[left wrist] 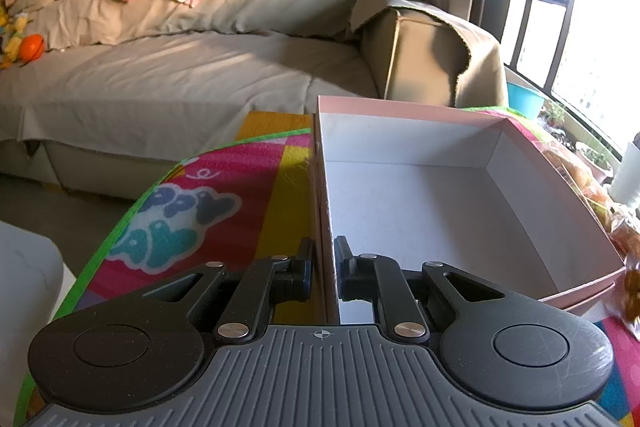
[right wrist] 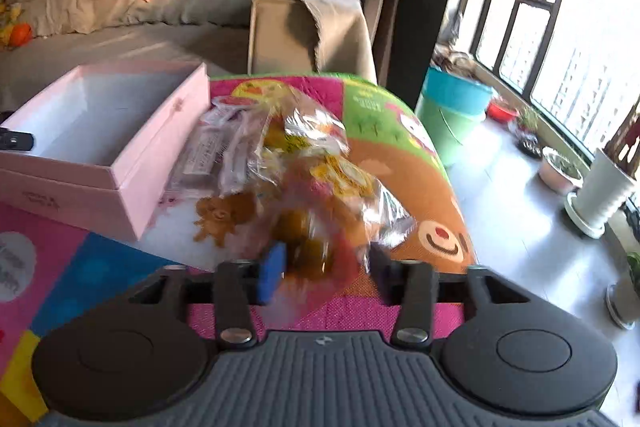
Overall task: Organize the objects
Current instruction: 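Grasp the tray of three brown pastries with the right tool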
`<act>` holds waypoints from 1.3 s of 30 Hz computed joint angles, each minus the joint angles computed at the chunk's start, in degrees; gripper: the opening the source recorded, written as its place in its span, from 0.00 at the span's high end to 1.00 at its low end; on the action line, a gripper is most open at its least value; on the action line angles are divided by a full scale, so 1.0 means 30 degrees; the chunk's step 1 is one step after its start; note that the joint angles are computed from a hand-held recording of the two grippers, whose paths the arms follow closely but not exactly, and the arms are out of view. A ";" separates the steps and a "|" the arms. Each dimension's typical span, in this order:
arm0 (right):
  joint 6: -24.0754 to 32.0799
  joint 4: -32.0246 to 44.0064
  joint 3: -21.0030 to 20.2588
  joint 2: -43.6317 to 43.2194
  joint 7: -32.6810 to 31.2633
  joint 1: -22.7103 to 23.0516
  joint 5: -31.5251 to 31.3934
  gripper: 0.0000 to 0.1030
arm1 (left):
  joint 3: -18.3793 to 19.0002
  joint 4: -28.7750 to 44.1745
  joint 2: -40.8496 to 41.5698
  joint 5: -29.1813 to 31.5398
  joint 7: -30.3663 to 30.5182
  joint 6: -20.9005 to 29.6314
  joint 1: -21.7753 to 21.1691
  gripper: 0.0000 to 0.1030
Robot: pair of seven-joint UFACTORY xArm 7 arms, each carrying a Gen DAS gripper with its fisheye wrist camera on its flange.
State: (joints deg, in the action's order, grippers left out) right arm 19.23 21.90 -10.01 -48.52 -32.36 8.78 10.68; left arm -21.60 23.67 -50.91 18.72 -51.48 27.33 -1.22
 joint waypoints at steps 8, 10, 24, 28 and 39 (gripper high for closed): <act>-0.0151 0.0092 0.0609 0.1641 -0.0328 0.1010 0.0058 0.15 | -0.0135 0.0134 0.0041 0.0095 -0.0195 0.0135 -0.0028 0.88; -0.0414 0.0126 0.0761 0.2164 0.0054 0.0923 0.0195 0.12 | -0.0099 0.0127 0.0063 0.0068 -0.0213 0.0087 -0.0092 0.88; 0.4459 0.0379 0.0206 -0.1183 -0.1344 0.0825 0.0434 0.83 | -0.0137 0.0059 -0.0163 -0.0034 -0.0545 0.0206 -0.0220 0.88; 0.4832 0.0071 0.0805 -0.2001 -0.0600 -0.0151 0.0328 0.53 | -0.0042 0.0033 -0.0168 -0.0066 -0.0474 0.0163 -0.0292 0.88; 0.6011 0.1512 0.0847 0.0864 0.3779 -0.0203 0.2758 0.11 | 0.0078 -0.0015 -0.0211 -0.0152 -0.0290 0.0164 -0.0356 0.88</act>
